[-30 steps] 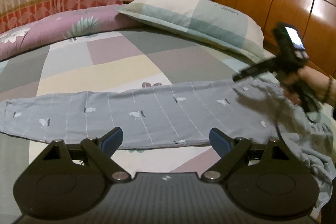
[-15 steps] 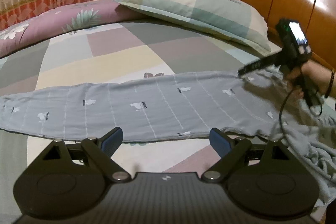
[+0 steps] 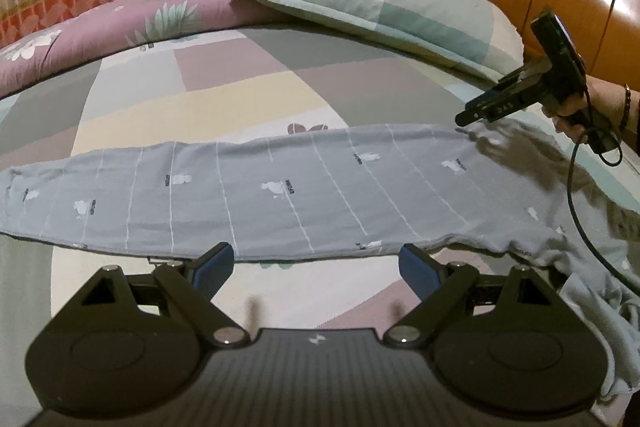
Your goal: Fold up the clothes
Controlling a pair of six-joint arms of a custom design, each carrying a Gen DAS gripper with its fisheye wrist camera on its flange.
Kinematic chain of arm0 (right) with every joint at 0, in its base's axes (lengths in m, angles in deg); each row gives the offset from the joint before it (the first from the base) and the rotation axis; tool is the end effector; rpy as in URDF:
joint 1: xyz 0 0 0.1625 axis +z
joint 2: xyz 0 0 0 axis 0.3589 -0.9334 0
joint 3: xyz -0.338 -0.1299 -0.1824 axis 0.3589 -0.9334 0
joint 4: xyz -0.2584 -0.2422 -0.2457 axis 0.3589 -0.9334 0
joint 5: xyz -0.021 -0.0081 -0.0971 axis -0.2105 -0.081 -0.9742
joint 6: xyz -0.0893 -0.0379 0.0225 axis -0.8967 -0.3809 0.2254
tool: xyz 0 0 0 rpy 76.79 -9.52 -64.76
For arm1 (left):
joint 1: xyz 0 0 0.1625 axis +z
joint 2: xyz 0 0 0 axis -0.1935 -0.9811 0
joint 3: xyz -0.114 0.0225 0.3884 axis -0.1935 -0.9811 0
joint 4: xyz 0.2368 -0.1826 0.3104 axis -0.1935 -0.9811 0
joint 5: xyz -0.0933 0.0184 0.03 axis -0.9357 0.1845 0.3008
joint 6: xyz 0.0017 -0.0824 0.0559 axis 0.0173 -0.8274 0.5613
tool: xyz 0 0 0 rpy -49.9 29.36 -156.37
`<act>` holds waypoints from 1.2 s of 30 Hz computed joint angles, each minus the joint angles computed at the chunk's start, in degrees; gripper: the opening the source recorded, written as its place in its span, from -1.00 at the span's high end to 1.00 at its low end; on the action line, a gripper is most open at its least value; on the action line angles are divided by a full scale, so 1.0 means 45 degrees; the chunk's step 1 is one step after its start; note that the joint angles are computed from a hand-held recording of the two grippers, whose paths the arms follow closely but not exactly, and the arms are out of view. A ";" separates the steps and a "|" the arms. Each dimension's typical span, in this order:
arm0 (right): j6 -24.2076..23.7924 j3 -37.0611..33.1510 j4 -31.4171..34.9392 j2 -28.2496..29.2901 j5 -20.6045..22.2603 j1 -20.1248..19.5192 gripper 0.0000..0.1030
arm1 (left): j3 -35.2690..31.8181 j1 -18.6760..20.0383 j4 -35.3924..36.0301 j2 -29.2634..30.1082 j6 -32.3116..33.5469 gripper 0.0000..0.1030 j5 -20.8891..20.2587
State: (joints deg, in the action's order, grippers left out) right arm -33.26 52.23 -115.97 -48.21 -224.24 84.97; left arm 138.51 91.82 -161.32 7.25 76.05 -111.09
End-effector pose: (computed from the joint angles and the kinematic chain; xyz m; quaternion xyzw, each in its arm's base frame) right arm 0.2820 -0.7603 0.0435 0.1821 -0.8663 0.2531 0.3903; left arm 0.0440 -0.7129 0.4009 0.3912 0.8671 -0.2327 0.2026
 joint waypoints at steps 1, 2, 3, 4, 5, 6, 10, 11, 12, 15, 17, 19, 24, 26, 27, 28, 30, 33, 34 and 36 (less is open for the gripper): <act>-0.0013 -0.0088 0.0241 0.0036 0.0150 -0.0026 0.19 | -0.0010 -0.0001 0.0017 0.0027 0.0012 -0.74 0.0049; 0.0050 -0.0204 0.0652 0.0070 0.0195 -0.0059 0.19 | -0.0018 0.0001 0.0030 0.0045 0.0011 -0.74 0.0076; -0.0110 -0.0206 0.0749 0.0105 0.0200 -0.0068 0.19 | -0.0027 0.0006 0.0049 0.0062 0.0012 -0.74 0.0092; -0.0243 -0.0114 0.0581 0.0108 0.0222 -0.0055 0.23 | -0.0042 0.0015 0.0080 0.0075 0.0013 -0.74 0.0077; -0.0364 -0.0006 0.0377 0.0103 0.0249 -0.0039 0.30 | -0.0052 0.0021 0.0104 0.0086 0.0013 -0.74 0.0075; -0.0551 -0.0031 0.0129 0.0202 0.0116 0.0007 0.56 | -0.0046 0.0018 0.0105 0.0090 0.0012 -0.74 0.0106; -0.2143 -0.1313 -0.1859 0.1522 -0.1283 0.0151 0.97 | -0.0006 -0.0008 0.0077 0.0080 0.0025 -0.74 0.0142; -0.2113 -0.1925 -0.2356 0.1931 -0.1854 0.0173 0.96 | -0.0007 -0.0006 0.0084 0.0075 0.0038 -0.74 0.0098; -0.1550 -0.2003 -0.2412 0.1917 -0.1892 0.0157 0.86 | 0.0009 -0.0003 0.0075 0.0057 0.0052 -0.74 0.0067; 0.0185 -0.1330 -0.2249 0.1292 -0.1561 0.0342 0.45 | 0.0012 0.0017 0.0055 0.0000 0.0081 -0.74 -0.0087; 0.0685 -0.1054 -0.1979 0.1107 -0.2091 0.0721 0.15 | -0.0024 0.0030 0.0024 0.0001 -0.0004 -0.74 -0.0139; 0.1751 -0.0846 -0.1008 0.0974 -0.2795 0.1001 -0.08 | -0.0018 0.0018 -0.0030 -0.0007 -0.0058 -0.74 -0.0100; 0.5420 -0.0357 0.1049 0.0711 -0.2954 0.0549 -0.27 | 0.0126 -0.0026 -0.0138 -0.0123 0.0002 -0.74 -0.0139; 0.4537 -0.0572 -0.0852 0.1049 -0.2769 0.0247 -0.49 | 0.0137 -0.0025 -0.0122 -0.0143 0.0019 -0.74 -0.0214; 0.4522 -0.0581 -0.1397 0.1020 -0.2485 0.0076 -0.49 | 0.0136 -0.0025 -0.0104 -0.0147 0.0005 -0.74 -0.0226; 0.4732 -0.0477 -0.1653 0.0888 -0.2283 -0.0029 -0.49 | 0.0143 -0.0029 -0.0088 -0.0157 0.0002 -0.74 -0.0228; 0.5830 -0.0041 -0.1236 0.0423 -0.2672 0.0073 -0.48 | 0.0204 -0.0051 -0.0074 -0.0227 0.0082 -0.74 -0.0246; 0.5685 0.1968 -0.1794 -0.0902 -0.2541 0.0606 -0.50 | 0.0311 -0.0096 -0.0172 -0.0368 0.0025 -0.74 -0.0426; 0.5794 0.2766 -0.1902 -0.1421 -0.2357 0.0790 -0.53 | 0.0365 -0.0116 -0.0211 -0.0425 0.0029 -0.74 -0.0488; 0.6579 0.4201 -0.1794 -0.2321 -0.1377 0.0915 -0.66 | 0.0577 -0.0181 -0.0319 -0.0598 0.0160 -0.74 -0.0626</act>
State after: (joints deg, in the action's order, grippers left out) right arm -3.65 71.13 -124.04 -58.66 -230.44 89.09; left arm 141.11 91.01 -162.75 4.56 76.77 -113.91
